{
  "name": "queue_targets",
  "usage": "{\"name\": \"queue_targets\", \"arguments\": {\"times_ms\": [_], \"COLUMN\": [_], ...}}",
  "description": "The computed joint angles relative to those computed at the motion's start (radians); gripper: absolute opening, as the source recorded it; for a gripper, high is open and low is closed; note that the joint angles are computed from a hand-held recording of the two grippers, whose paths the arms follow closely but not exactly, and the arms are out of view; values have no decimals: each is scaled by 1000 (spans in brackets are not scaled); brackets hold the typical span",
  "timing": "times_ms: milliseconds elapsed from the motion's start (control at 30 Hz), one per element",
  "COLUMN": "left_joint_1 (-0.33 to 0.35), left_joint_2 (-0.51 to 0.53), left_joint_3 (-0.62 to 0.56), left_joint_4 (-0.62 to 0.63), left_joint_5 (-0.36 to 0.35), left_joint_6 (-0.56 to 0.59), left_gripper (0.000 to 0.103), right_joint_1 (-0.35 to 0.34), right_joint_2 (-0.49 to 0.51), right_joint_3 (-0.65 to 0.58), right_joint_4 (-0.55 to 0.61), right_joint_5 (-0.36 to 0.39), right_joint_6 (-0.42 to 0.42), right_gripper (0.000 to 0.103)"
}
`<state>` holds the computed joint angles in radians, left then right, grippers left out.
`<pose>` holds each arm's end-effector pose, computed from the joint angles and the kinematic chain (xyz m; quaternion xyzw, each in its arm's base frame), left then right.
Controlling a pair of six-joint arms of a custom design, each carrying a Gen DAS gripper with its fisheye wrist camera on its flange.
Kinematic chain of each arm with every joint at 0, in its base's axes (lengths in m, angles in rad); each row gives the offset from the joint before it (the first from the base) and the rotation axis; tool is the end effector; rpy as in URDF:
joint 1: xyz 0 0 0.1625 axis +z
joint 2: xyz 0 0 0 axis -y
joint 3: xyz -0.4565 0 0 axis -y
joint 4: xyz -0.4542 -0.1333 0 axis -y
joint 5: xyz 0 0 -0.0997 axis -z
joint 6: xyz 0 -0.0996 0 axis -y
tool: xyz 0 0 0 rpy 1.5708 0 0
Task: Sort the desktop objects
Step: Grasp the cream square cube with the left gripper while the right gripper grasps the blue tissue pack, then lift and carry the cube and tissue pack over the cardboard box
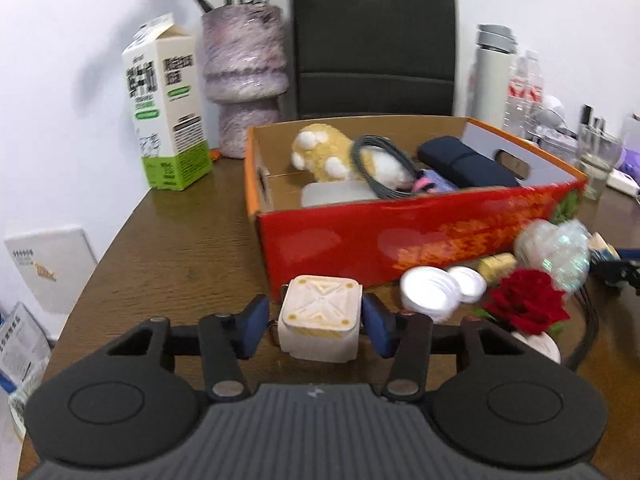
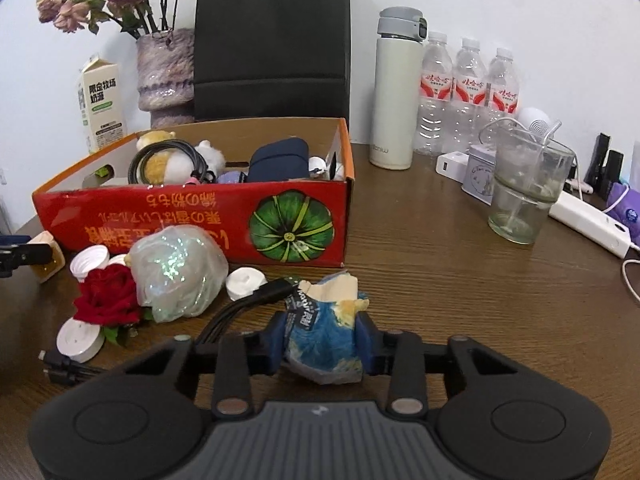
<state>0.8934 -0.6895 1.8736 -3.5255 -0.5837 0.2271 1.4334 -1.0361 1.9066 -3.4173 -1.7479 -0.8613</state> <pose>-0.2283 -0.6291 0.0623 0.1965 0.8119 -0.4206 0.3540 0.0239 -0.6720 0.2356 0.2728 -0.8375 0.3726 0.2922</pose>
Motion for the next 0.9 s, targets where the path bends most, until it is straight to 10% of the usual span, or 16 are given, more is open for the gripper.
{"name": "queue_targets", "arguments": {"times_ms": [467,900], "left_joint_1": [-267,-474], "left_joint_2": [-40,-129], "left_joint_3": [260,443], "left_joint_4": [-64,254], "left_joint_5": [137,136], "left_joint_6": [-296,-812], "left_gripper": [51,51], "right_joint_1": [-31,-100], "right_joint_2": [-246,-410], "right_joint_3": [360,577], "right_joint_4": [-150,-186], "right_joint_5": [215,262], "right_joint_6": [0,-30], "right_gripper": [14,14]}}
